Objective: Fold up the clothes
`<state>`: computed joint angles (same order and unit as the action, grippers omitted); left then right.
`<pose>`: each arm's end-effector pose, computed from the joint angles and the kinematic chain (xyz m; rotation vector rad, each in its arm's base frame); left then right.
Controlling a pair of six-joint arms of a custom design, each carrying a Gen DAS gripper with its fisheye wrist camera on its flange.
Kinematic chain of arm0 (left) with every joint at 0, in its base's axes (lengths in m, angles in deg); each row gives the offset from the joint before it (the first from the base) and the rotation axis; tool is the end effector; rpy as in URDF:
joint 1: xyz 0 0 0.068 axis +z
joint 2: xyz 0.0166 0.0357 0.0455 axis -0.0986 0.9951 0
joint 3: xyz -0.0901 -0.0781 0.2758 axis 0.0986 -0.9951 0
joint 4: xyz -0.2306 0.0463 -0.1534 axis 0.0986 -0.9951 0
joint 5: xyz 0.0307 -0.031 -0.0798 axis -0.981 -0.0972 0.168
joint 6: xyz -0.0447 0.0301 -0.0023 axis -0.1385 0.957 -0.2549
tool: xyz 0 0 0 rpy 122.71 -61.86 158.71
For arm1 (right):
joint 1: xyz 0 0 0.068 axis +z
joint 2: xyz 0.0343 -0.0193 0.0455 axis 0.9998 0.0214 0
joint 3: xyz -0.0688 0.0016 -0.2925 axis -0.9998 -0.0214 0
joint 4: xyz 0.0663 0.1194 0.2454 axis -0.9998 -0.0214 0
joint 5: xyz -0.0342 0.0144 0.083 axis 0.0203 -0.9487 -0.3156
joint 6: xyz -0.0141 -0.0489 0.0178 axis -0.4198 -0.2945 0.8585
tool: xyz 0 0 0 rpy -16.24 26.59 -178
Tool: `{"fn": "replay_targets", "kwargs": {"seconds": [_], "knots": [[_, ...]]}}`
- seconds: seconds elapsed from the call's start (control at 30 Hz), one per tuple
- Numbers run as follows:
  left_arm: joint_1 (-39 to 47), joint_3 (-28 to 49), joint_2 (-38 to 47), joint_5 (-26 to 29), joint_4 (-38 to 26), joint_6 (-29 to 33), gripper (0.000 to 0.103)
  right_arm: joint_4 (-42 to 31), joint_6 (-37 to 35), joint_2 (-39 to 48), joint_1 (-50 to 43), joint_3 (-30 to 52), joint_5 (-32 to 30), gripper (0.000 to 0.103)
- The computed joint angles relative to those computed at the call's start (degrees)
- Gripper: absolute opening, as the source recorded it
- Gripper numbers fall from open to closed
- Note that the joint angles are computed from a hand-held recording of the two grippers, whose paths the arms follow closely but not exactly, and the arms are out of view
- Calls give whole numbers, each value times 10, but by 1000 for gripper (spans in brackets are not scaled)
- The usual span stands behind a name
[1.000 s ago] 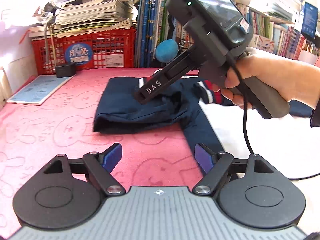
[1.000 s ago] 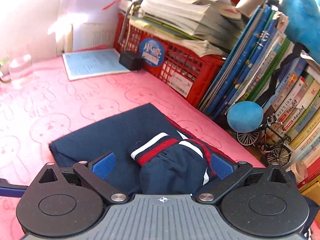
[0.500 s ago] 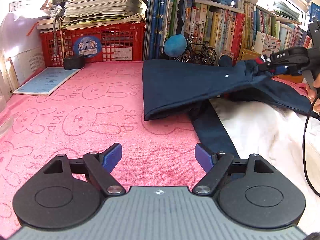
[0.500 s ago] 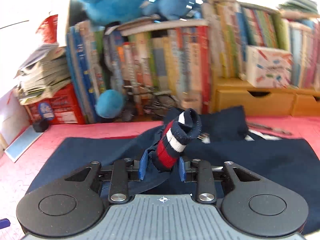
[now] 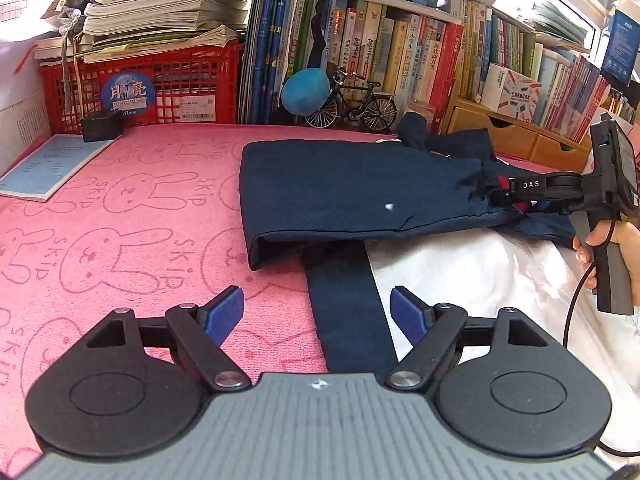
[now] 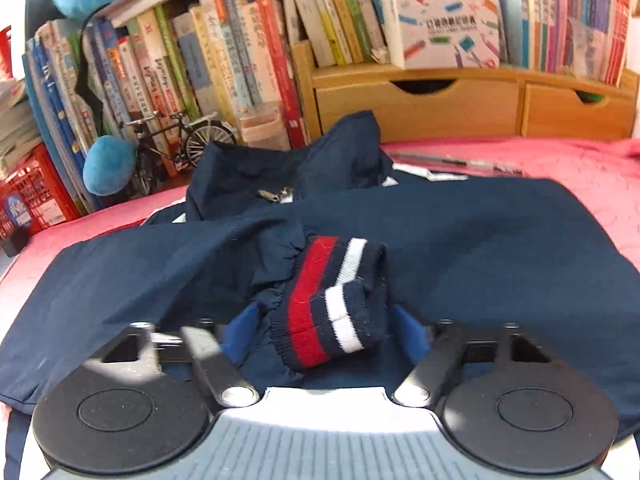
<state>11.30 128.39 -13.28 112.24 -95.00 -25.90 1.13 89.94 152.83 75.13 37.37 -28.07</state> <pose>0.1929 0.0363 0.2586 0.5110 2.2343 -0.4011 0.2356 -0.0552 0.3019 0.4243 2.2760 0.0141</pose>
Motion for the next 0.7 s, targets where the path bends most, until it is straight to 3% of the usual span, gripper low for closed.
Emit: {"fn": "replay_targets", "kwargs": {"seconds": [0.03,0.07,0.1,0.2,0.3,0.47,0.7], "knots": [[-11,1,1,-11,8,-14,81,-1,-5,-7,-1,3,-5,43],[-25,1,1,-24,18,-31,81,-2,-12,-18,-9,8,-12,28],[-37,2,2,-36,28,-44,81,-4,-20,-29,-19,15,-19,20],[-85,-7,9,-75,84,-84,84,-12,-58,-54,-68,43,-45,20],[-149,-13,32,-152,133,-126,84,-15,-105,-62,-138,75,-72,20],[-216,-20,78,-235,185,-164,84,-8,-160,-44,-283,80,-146,20],[-239,-25,81,-277,206,-162,89,20,-210,32,-377,22,-194,24]]}}
